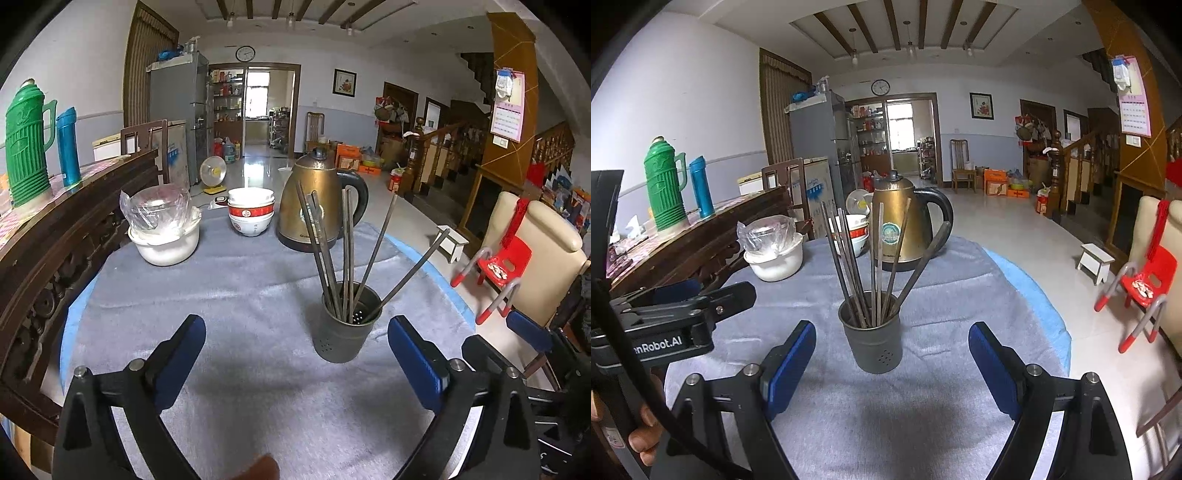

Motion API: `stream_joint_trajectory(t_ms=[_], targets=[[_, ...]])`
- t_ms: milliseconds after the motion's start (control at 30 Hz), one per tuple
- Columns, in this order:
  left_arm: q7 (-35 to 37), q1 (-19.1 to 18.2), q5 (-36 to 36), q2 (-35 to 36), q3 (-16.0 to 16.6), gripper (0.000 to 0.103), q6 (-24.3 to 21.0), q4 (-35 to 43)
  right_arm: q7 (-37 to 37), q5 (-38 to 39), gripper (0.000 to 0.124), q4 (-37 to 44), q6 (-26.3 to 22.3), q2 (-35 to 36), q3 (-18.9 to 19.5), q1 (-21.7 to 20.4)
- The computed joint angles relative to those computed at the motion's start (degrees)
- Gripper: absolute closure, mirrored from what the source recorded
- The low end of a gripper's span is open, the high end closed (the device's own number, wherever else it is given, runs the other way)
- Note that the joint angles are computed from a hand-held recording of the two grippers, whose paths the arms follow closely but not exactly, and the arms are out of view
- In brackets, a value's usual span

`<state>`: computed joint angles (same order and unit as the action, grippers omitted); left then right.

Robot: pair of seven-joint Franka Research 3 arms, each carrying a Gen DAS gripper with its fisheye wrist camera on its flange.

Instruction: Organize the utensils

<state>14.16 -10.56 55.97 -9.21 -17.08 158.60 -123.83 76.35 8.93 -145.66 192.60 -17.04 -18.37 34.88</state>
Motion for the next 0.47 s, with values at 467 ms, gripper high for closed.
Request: stream_joint_trajectory(t_ms=[467], targets=[[0.73,-0.21,-0.20,0.14,0.28,0.003,0.14,0.29,-0.78,0.60,0.037,0.19,-0.07,-0.41,1.74,-1.67]])
